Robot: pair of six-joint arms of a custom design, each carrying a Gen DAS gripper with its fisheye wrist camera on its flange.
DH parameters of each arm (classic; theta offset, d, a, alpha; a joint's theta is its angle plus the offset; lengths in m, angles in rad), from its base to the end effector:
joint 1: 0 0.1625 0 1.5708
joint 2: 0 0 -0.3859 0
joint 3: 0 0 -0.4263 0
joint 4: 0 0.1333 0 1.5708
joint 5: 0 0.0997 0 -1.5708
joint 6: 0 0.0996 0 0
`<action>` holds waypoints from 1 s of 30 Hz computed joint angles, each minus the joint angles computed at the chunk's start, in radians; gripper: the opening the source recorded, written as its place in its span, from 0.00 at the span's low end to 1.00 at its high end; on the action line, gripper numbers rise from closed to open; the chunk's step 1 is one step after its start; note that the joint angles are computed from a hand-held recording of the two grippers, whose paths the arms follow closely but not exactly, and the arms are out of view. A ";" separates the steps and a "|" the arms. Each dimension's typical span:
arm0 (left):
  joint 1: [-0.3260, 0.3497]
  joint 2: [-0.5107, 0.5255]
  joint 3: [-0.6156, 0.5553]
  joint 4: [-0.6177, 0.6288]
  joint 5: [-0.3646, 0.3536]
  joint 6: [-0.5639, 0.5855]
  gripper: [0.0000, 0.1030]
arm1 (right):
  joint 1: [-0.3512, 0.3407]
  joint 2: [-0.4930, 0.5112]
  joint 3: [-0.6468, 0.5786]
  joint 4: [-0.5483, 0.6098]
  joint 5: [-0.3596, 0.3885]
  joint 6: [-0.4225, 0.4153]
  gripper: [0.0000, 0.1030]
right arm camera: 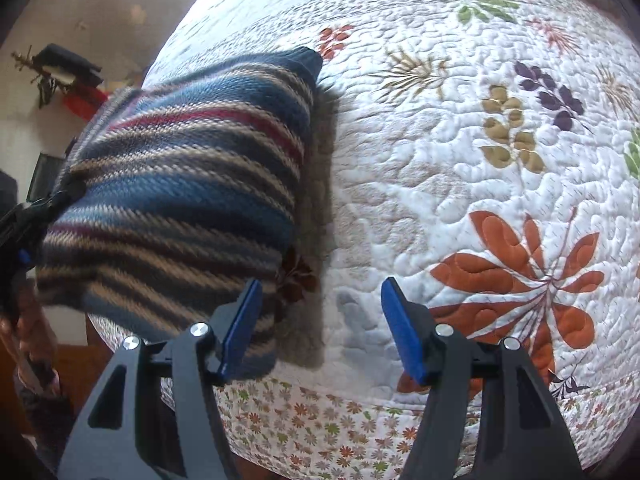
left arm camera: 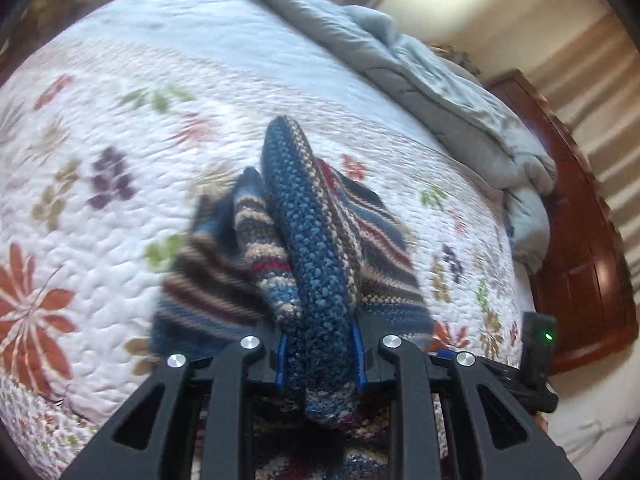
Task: Fold small clothes
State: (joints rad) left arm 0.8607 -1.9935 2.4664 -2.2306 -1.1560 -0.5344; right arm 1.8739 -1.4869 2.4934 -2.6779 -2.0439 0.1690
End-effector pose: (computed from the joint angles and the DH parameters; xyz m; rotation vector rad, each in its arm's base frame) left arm -0.0876 -0.3679 0.2492 0.1946 2.8518 -0.5682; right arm 0.1939 -0.3254 0.1086 0.1477 -2.6869 0.2834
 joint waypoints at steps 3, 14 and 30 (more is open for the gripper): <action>0.085 -0.008 -0.001 0.005 0.003 0.018 0.24 | 0.012 0.032 -0.011 -0.003 0.003 -0.007 0.61; 0.271 0.103 0.042 -0.142 -0.031 0.155 0.27 | 0.058 0.213 -0.076 -0.003 -0.022 -0.018 0.61; -0.100 -0.377 0.120 0.427 0.195 0.006 0.57 | 0.057 0.192 -0.088 0.062 -0.046 0.013 0.63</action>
State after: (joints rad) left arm 0.7608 -2.3702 2.5866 -1.8041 -0.9607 -0.5281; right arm 1.9305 -1.2948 2.4055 -2.6156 -2.0899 0.1819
